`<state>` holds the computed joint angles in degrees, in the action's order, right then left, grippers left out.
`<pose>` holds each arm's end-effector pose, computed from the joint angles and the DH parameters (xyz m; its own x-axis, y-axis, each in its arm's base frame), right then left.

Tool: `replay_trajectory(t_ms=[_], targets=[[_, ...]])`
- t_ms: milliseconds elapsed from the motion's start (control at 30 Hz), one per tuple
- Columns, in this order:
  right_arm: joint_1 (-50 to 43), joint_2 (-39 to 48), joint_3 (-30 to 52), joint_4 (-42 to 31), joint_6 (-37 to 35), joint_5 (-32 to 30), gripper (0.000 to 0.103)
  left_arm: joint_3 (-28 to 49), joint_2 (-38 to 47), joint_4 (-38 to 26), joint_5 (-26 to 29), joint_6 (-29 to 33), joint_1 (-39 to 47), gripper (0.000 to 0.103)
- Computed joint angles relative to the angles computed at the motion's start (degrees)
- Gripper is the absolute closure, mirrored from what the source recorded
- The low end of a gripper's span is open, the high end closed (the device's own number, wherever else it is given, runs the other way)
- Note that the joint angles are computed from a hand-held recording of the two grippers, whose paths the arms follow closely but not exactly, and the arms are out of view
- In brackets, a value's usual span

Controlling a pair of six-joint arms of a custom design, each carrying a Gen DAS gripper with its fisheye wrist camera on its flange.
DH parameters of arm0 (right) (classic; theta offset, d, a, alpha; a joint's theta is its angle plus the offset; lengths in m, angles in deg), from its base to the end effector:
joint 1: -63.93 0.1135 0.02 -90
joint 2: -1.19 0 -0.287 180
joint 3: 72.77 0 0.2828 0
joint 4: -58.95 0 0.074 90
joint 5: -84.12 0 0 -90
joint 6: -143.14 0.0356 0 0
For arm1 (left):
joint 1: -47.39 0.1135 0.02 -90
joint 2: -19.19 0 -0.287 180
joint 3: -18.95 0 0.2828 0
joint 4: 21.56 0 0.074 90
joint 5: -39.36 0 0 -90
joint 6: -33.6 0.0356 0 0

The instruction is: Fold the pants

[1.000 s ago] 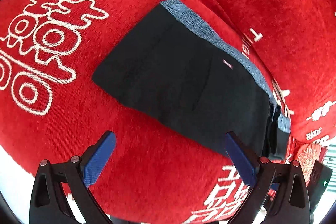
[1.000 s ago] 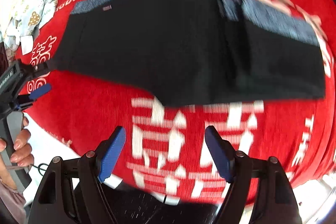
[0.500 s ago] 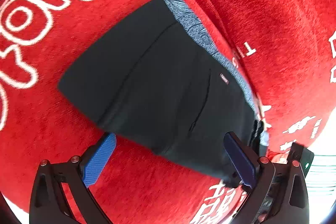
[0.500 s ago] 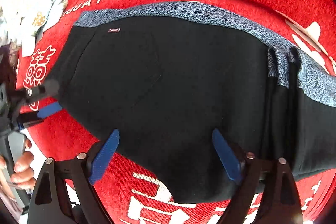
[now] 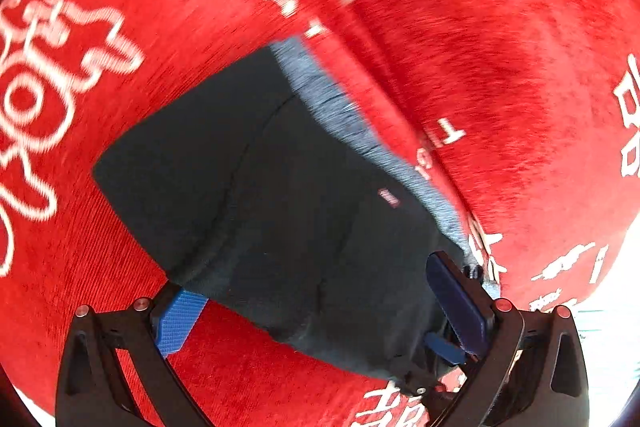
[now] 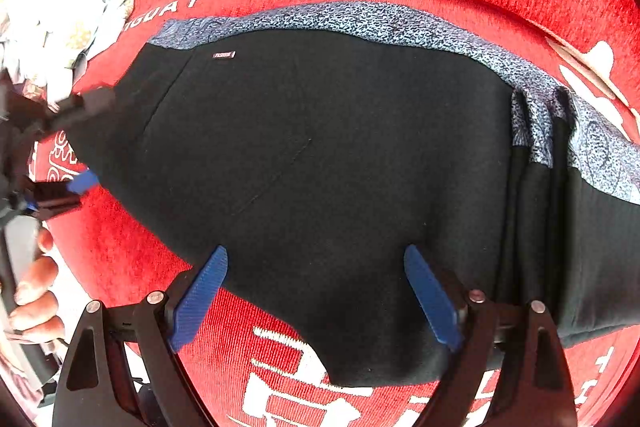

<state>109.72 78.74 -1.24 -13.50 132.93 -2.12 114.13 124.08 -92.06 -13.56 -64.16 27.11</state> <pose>0.1838 0.1856 0.2568 -0.8160 0.5695 -0.0987 0.5472 0.8162 0.1853 0.3583 -0.1553 0.2423 -0.9662 0.2422 -0.0883 0.2445 0.7524 -0.6117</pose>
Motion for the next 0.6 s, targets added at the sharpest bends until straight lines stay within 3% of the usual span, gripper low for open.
replay_trajectory(t_ms=[100, 133, 233, 300, 467, 533, 600], targets=[[-0.6, -1.5, -0.3, -0.6, -0.2, -0.7, 0.011, 1.1, 1.7, -0.4, -3.9, 0.5, -1.8, 0.000], [-0.7, -2.0, -0.2, -0.9, 0.1, -0.9, 0.011, 0.9, 2.4, -0.2, -6.4, -0.3, -2.5, 0.007], [-2.1, -3.9, 1.3, -3.8, 0.3, -0.1, 0.011, 0.7, 3.1, -0.5, -14.0, 1.1, -3.5, 0.050], [-4.6, -5.3, 2.8, -5.6, -1.2, 0.1, 0.011, -0.4, 1.7, 1.0, -15.6, 2.2, -3.9, 0.060], [-13.8, -4.7, 8.0, -5.8, -10.6, -3.6, 0.011, -8.6, -7.8, 11.1, -34.3, 16.9, -13.7, 0.062], [-18.7, -1.9, 11.7, -3.9, -16.4, -7.5, 0.011, -13.0, -10.9, 15.8, -39.9, 21.8, -17.0, 0.062], [-22.7, 2.5, 15.8, -1.5, -21.4, -13.2, 0.011, -15.2, -12.6, 18.0, -41.6, 24.7, -17.4, 0.062]])
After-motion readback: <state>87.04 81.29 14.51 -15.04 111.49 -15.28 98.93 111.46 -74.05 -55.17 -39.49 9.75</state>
